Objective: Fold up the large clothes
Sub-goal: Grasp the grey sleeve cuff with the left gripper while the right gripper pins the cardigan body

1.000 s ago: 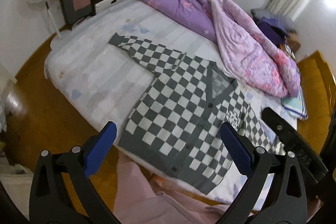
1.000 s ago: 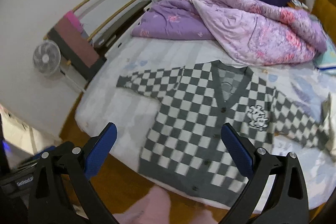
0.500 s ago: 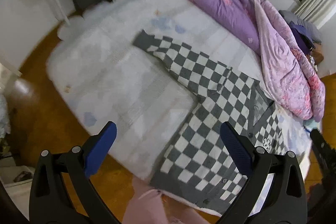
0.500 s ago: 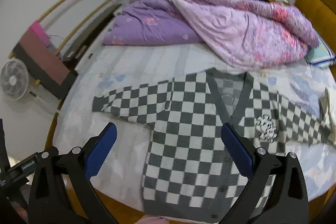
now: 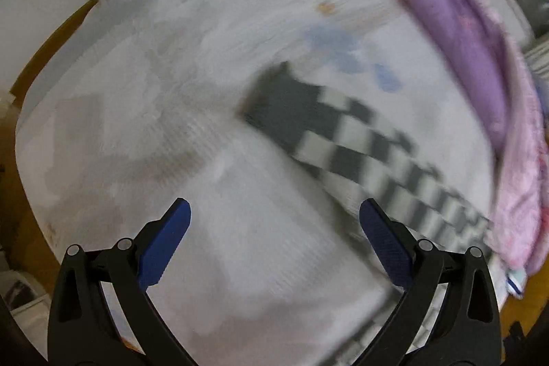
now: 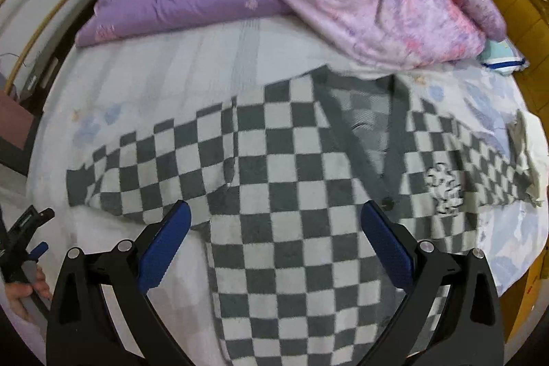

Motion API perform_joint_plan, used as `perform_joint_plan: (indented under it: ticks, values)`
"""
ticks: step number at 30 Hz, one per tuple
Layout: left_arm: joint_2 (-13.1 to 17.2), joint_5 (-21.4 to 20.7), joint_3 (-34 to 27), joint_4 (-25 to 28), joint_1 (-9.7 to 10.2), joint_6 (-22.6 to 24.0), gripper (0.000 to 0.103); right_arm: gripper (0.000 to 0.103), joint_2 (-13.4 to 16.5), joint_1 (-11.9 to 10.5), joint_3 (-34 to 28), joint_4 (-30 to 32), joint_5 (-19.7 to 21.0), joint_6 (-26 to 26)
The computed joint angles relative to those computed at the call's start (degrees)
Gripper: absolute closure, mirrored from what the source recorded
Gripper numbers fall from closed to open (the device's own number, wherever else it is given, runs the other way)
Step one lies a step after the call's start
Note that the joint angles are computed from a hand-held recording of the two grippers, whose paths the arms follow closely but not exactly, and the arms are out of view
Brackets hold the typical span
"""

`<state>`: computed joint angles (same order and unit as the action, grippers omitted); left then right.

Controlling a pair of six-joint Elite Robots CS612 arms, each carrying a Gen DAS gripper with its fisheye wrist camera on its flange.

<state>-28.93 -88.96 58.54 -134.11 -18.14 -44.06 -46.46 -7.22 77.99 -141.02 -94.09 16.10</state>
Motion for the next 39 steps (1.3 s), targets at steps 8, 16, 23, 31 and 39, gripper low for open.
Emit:
perform_joint_plan:
  ticks: [8,16,23,31,39]
  values:
    - [9.19,-7.87,-11.35,3.07,3.1,-5.19,0.004,0.019,5.19,0.89,-5.72,8.6,6.12,4.05]
    - [14.19,-11.56,-16.69,-4.55,4.34,-13.27,0.029,0.019,7.75,1.88,-9.1,15.71,7.32,2.37]
    - [15.48,-5.46,-22.18,6.47,3.39,-0.22,0.087,0.018,8.34,2.43,-10.82,16.74,6.41,-1.68]
    - [13.61,1.55,-23.22,6.95,2.29,8.21,0.087,0.084,8.72,1.18,-10.71,10.11,8.7,-6.31]
    - [10.1,10.64,-20.29,4.21,-0.64,14.13,0.087,0.103,13.06,-0.51,-13.69,6.9,12.29,-13.36]
